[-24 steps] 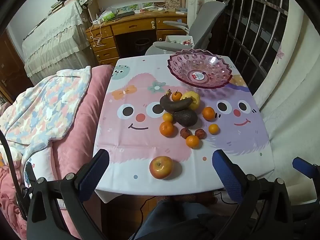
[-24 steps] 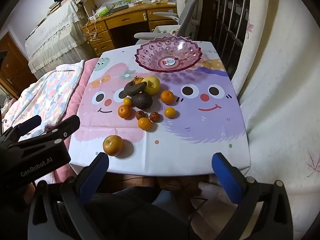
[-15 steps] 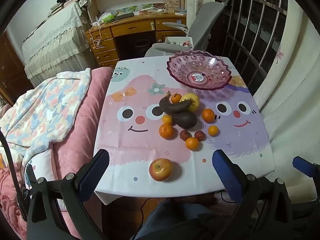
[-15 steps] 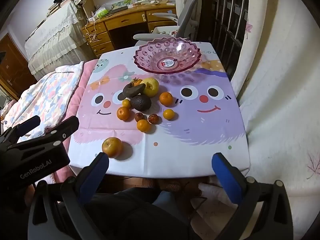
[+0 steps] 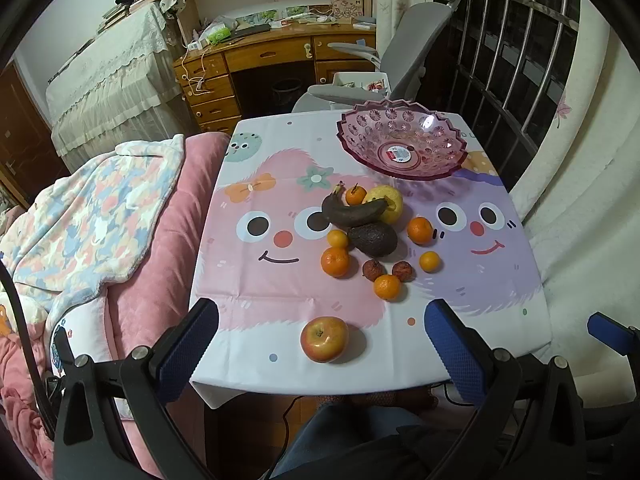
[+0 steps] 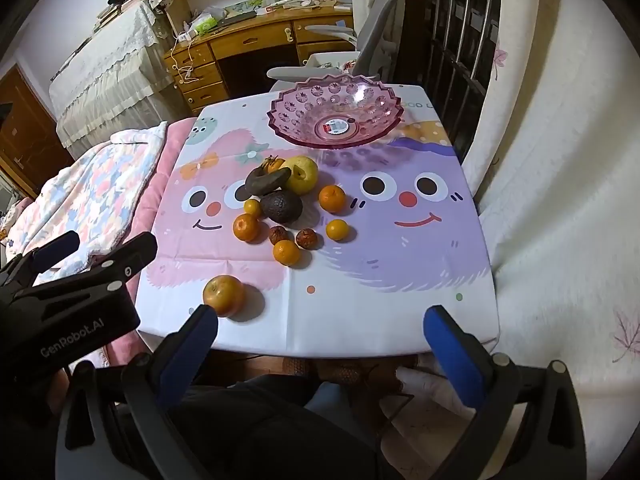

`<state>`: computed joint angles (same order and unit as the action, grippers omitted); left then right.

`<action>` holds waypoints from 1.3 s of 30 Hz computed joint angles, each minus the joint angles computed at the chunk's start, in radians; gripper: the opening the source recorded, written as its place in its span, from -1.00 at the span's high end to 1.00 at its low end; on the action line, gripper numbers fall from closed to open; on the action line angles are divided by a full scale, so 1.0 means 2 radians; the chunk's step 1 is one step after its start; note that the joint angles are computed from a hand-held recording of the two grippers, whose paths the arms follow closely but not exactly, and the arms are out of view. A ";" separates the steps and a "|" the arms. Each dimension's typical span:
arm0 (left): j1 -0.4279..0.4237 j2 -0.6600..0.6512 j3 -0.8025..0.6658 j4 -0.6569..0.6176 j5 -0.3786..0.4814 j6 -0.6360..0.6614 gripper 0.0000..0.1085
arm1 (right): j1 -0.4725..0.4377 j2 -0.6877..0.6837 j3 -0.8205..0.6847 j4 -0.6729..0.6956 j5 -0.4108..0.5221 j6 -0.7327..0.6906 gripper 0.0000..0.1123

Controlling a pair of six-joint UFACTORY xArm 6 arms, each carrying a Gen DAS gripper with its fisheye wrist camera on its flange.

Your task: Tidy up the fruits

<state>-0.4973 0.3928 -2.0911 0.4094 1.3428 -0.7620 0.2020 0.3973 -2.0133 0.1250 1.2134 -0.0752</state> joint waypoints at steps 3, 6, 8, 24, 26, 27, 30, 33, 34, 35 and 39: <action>0.000 0.000 0.002 0.000 -0.001 -0.001 -0.89 | 0.001 0.001 -0.001 -0.001 -0.001 0.001 -0.83; 0.000 0.003 -0.003 0.000 0.000 -0.001 -0.89 | 0.001 0.002 -0.002 -0.001 0.000 0.001 -0.83; 0.000 0.004 -0.004 0.000 0.001 0.000 -0.89 | 0.002 0.001 -0.002 -0.002 -0.001 0.002 -0.83; 0.010 0.011 -0.013 -0.010 -0.010 0.010 -0.89 | 0.009 -0.001 -0.001 -0.007 0.000 0.011 -0.83; 0.015 0.000 0.006 -0.014 -0.022 0.013 -0.89 | 0.010 -0.002 -0.001 -0.008 -0.001 0.012 -0.83; 0.017 -0.005 0.015 -0.016 -0.028 0.015 -0.89 | 0.011 -0.003 0.001 -0.008 -0.001 0.013 -0.83; 0.022 -0.014 0.031 -0.023 -0.039 0.018 -0.89 | 0.015 -0.011 0.016 -0.010 -0.009 0.016 -0.83; 0.026 -0.026 0.052 -0.030 -0.051 0.022 -0.89 | 0.019 -0.019 0.031 -0.012 -0.016 0.020 -0.83; 0.027 -0.029 0.056 -0.032 -0.054 0.024 -0.89 | 0.021 -0.022 0.037 -0.013 -0.019 0.022 -0.83; 0.029 -0.034 0.066 -0.033 -0.060 0.026 -0.89 | 0.022 -0.024 0.041 -0.015 -0.021 0.023 -0.83; 0.035 -0.047 0.087 -0.043 -0.073 0.036 -0.89 | 0.022 -0.004 -0.001 -0.020 0.001 0.021 -0.77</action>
<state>-0.4271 0.2995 -1.9170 0.3224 1.1973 -0.6900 0.2467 0.3886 -2.0154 0.0844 1.2163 -0.0342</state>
